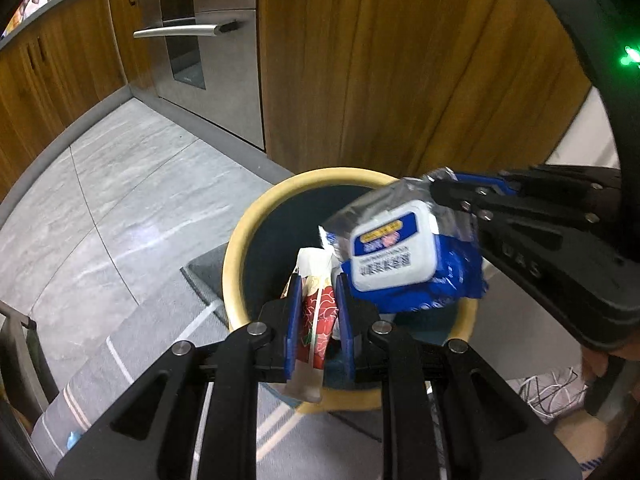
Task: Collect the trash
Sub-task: 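Carry the red-floral packet and blue wipes pack over the bin with both grippers, then open both grippers to drop the packet and wipes into the bin, then move both grippers back over the blue mask and purple spray bottle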
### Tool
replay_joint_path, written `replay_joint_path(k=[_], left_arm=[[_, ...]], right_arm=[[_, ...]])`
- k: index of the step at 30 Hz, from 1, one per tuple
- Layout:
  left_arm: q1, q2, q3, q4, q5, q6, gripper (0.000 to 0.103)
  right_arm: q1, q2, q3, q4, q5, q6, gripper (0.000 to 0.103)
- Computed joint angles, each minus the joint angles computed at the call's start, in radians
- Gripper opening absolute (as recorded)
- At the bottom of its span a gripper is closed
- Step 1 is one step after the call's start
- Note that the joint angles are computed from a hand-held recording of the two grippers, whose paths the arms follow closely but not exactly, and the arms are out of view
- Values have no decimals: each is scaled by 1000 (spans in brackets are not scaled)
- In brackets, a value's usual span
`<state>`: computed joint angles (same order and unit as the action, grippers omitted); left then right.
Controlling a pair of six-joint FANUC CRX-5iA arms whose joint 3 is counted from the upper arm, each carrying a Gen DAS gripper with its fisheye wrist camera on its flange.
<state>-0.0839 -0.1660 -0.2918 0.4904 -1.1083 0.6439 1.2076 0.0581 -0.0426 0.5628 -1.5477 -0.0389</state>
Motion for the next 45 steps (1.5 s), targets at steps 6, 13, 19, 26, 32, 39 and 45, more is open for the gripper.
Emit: replay_joint_path(k=[6,13,19,26,32,39,45], left_arm=[[-36,37,23,-44,54,30,18],[-40,66,41,-58,56,61,21],[-24,51,26,-59,67,51,36],[16,26,11,-57,48,58,37],[91,-38,-27,-30,12,31,39],[219,-130,-74,8,-51,0,61],[332,-184,-85,13,-105,-29,77]], right_arm=[[-23,10,-5,-20,2,10,6],[-23,31,-1,1,14,29,7],[-33,47,16,-7,-4,48,18],[-31,37,12,-4,-4,41,32],[-6,25,2,9,-3,24,43],[39,59,41,82,-18,69,75],[73,95,91,158,-17,89,91]])
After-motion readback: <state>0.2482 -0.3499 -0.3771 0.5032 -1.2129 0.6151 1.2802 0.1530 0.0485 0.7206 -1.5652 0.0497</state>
